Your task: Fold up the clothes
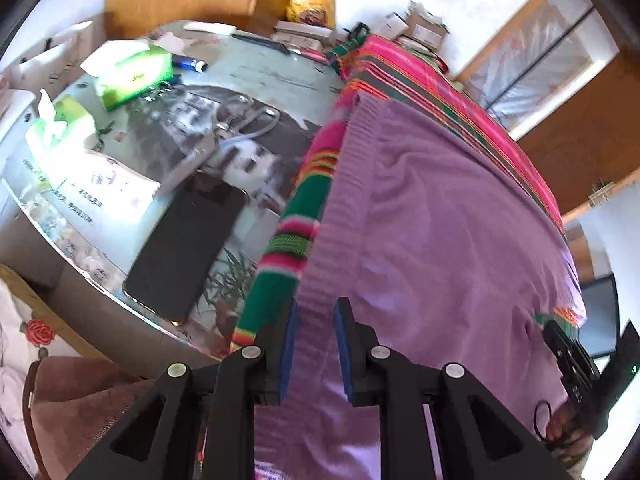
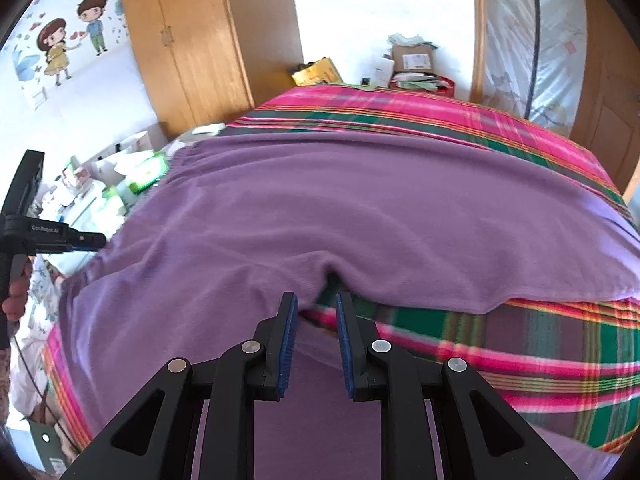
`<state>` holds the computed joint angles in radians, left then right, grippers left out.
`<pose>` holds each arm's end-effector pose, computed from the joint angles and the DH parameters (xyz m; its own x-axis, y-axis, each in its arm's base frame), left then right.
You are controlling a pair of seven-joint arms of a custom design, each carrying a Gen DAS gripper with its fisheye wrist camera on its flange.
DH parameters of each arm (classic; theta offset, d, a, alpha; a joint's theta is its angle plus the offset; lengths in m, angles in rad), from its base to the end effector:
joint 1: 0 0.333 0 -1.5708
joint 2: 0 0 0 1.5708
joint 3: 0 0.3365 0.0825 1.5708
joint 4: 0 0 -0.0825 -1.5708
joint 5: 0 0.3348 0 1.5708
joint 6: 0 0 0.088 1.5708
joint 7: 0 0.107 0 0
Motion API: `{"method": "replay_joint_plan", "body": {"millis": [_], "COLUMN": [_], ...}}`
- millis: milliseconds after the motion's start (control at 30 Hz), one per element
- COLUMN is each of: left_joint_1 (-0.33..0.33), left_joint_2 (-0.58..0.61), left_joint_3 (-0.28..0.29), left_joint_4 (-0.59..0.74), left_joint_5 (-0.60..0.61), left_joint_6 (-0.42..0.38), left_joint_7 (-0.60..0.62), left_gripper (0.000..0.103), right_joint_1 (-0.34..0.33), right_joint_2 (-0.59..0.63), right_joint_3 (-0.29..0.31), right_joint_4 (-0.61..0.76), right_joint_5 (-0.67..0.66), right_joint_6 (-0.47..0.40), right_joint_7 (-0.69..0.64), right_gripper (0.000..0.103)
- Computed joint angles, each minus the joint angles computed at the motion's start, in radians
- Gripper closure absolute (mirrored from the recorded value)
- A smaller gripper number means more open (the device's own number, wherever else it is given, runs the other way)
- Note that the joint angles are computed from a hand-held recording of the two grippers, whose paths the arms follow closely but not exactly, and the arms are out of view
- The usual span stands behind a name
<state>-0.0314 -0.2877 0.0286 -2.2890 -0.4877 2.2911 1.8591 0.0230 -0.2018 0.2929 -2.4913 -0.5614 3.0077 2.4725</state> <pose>0.4383 -0.0106 0.5393 -0.0795 -0.9317 0.3545 -0.9438 -0.0441 -0.3276 0.4142 0.1828 0.4835 0.0073 -0.9927 -0.1207 -0.7438 0.0753 -0.6641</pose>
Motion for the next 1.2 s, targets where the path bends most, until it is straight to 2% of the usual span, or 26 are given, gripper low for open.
{"method": "replay_joint_plan", "body": {"millis": [233,467,567,633,733,833,933,1033,1100,1200], "left_joint_1": [0.025,0.081,0.099,0.122,0.154,0.144,0.137,0.114,0.116,0.118], "left_joint_2": [0.001,0.001,0.017,0.026,-0.027,-0.040,-0.065,-0.050,-0.061,-0.054], "left_joint_3": [0.074,0.088,0.120,0.121,0.049,0.066,0.053,0.085,0.086,0.105], "left_joint_4": [-0.018,-0.020,-0.011,-0.010,-0.046,-0.052,-0.072,-0.063,-0.077,-0.076], "left_joint_5": [-0.190,-0.294,-0.398,-0.444,-0.341,-0.330,-0.269,-0.258,-0.262,-0.283], "left_joint_6": [-0.085,-0.179,-0.285,-0.339,-0.194,-0.183,-0.127,-0.189,-0.181,-0.209], "left_joint_7": [0.085,0.151,0.198,0.209,0.152,0.144,0.114,0.133,0.135,0.138], "left_gripper": [0.084,0.084,0.084,0.084,0.084,0.084,0.083,0.082,0.082,0.082], "right_joint_1": [0.016,0.035,0.044,0.050,0.055,0.061,0.065,0.066,0.067,0.069], "right_joint_2": [0.014,0.024,0.029,0.030,0.027,0.023,0.021,0.026,0.028,0.026], "right_joint_3": [0.020,0.019,0.014,0.011,0.010,0.008,0.003,0.002,0.002,0.002], "right_joint_4": [-0.002,0.007,0.012,0.014,0.014,0.010,0.004,0.002,0.001,-0.001], "right_joint_5": [0.009,-0.022,-0.044,-0.062,-0.091,-0.113,-0.118,-0.120,-0.122,-0.126], "right_joint_6": [0.007,-0.014,-0.019,-0.021,-0.024,-0.023,-0.016,-0.008,-0.006,-0.005], "right_joint_7": [0.040,0.100,0.132,0.155,0.192,0.221,0.233,0.247,0.253,0.261], "right_gripper": [0.082,0.080,0.079,0.078,0.078,0.077,0.077,0.076,0.076,0.076]}}
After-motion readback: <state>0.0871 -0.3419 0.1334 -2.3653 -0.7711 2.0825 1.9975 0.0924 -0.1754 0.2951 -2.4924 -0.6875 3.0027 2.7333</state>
